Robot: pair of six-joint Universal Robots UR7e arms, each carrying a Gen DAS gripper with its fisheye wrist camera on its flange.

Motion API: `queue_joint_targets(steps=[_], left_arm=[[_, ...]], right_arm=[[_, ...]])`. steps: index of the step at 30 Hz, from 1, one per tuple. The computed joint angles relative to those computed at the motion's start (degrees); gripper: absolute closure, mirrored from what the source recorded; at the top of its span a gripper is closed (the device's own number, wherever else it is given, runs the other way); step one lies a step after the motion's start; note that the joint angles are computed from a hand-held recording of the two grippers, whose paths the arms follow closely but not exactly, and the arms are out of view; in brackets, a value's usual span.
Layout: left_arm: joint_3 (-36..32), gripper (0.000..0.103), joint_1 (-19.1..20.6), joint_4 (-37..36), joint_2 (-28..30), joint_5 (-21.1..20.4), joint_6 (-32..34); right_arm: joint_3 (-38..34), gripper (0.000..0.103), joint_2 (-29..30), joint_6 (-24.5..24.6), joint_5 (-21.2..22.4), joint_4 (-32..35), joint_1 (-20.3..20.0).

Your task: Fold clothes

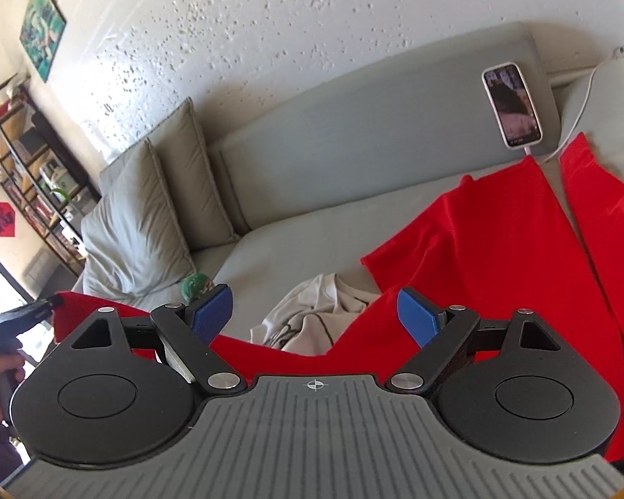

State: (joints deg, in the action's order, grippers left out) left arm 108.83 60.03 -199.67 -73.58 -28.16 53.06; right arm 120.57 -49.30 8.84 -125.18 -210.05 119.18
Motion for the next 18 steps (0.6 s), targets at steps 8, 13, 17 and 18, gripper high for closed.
queue_joint_targets(steps=[8,13,17,18], left_arm=[[-5.1,0.071,9.4,24.7,8.0,9.8,-23.6],[0.1,0.048,9.4,44.3,3.3,15.0,-43.4],[8.7,0.037,4.6,39.3,-4.3,12.0,-45.5],[11.2,0.034,2.9,37.1,-6.4,10.8,-44.9]], right_arm=[[0.4,0.016,2.5,4.1,-0.7,3.0,-2.7],[1.7,0.015,1.6,1.5,-2.2,2.9,-2.9],[3.7,0.013,-0.4,-0.7,-4.0,4.1,-2.7],[4.1,0.012,-1.1,-0.2,-4.2,5.2,-2.9]])
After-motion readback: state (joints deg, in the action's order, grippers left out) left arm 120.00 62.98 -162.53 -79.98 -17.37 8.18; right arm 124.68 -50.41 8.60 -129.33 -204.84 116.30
